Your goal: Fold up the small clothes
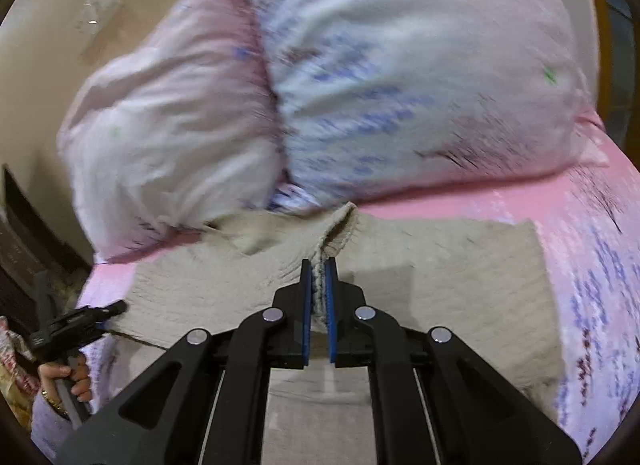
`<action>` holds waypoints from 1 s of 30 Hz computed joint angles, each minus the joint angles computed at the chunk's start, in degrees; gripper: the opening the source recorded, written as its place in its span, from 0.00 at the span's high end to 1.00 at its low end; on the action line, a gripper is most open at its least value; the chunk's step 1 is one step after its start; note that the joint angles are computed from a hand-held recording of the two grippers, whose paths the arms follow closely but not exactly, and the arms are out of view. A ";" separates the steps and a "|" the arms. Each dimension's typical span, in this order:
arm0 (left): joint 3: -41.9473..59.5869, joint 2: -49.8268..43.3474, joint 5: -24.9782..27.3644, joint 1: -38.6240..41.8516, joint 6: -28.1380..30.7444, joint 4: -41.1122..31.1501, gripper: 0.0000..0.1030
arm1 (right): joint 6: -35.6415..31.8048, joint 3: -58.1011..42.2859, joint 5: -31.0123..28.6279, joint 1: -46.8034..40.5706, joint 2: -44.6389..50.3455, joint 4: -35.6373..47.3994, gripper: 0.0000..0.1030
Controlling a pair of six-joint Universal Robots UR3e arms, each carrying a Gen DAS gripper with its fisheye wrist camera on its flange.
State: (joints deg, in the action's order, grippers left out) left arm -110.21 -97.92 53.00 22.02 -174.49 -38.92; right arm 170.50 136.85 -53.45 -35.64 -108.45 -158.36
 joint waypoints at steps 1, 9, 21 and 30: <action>0.11 -0.31 0.22 -0.49 -0.25 0.30 0.56 | -0.19 0.13 -0.75 -0.37 0.80 0.13 0.94; -1.09 -0.33 2.30 -1.90 -2.07 3.47 0.75 | 0.05 1.32 -4.16 1.07 8.00 -4.38 0.94; -3.49 -0.42 4.17 -1.67 -0.91 8.35 0.90 | -0.12 4.54 -4.70 -0.24 8.14 -5.27 0.94; -2.92 -0.74 6.08 -2.75 0.60 9.35 0.89 | 2.47 3.30 -13.94 6.65 13.23 -12.44 0.80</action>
